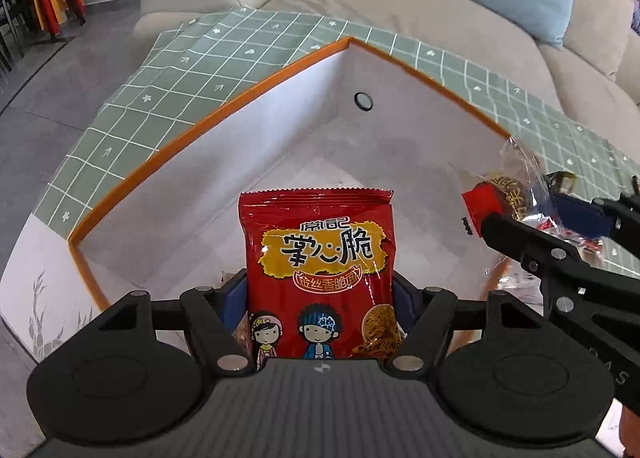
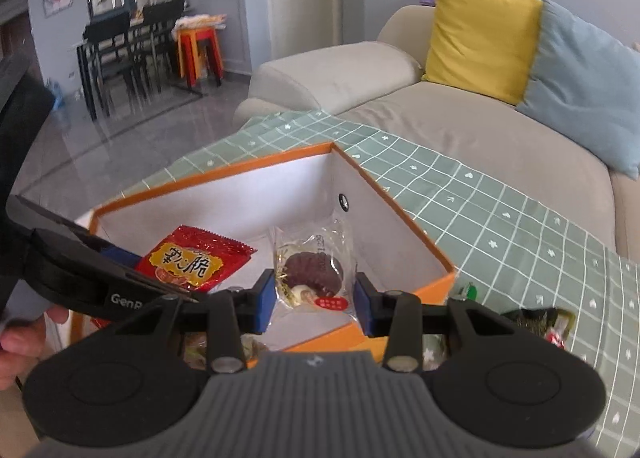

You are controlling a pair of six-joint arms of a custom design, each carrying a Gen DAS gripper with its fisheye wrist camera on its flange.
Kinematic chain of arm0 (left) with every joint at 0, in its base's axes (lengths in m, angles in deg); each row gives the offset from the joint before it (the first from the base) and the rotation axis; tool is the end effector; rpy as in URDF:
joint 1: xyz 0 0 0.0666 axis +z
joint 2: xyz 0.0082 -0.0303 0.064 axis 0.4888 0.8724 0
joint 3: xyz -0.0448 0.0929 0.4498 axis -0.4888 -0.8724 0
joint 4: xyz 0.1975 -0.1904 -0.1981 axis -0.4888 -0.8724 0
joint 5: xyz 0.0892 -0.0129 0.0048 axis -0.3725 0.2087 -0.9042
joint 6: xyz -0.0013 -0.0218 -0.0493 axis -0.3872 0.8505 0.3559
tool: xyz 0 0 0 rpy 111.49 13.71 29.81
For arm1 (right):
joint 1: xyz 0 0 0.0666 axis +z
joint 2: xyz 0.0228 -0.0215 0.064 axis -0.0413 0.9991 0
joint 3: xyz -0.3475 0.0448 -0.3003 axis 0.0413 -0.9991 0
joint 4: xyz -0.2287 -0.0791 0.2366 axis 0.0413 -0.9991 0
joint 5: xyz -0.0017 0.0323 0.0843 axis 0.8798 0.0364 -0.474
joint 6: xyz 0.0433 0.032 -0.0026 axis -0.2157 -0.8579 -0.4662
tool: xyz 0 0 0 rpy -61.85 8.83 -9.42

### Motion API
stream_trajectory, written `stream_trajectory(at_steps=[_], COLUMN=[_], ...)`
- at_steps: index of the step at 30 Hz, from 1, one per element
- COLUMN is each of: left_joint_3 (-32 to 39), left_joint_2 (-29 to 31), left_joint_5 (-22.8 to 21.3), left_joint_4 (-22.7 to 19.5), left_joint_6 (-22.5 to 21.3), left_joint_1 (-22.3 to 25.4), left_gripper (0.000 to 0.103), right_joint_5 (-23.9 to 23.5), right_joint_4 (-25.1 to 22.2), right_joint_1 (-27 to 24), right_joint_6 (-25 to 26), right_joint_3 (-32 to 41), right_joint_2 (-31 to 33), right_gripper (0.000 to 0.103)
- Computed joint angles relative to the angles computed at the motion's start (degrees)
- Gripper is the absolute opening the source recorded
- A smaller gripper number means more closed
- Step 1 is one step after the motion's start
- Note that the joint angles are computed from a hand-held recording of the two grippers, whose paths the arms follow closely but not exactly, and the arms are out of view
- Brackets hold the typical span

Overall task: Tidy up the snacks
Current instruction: 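Lift both held bags and carry them over the orange box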

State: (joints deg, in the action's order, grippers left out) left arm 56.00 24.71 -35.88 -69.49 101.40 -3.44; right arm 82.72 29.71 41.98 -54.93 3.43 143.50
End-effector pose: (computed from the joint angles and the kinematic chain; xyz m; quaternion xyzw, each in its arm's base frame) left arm 0.4310 -0.2756 0.4449 0.1748 0.9573 -0.0679 0.2199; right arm 0.3831 0.3529 0.4647 -0.0191 0.9169 0.0577 0.3945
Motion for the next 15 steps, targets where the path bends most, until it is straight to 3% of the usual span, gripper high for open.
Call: stream_trajectory(at_steps=[15], left_joint_3=[1.02], left_joint_2=[3.68], left_joint_5=[-3.58], left_joint_4=[0.21], left_joint_6=[-3.78], left_joint_1=[0.78], left_gripper=[0.081], right_joint_5=[-4.06], right_joint_4=[-5.86], right_joint_1=[-2.46], right_joint_6=[10.4], right_joint_3=[7.08], right_joint_2=[7.53], right_gripper=[0.039])
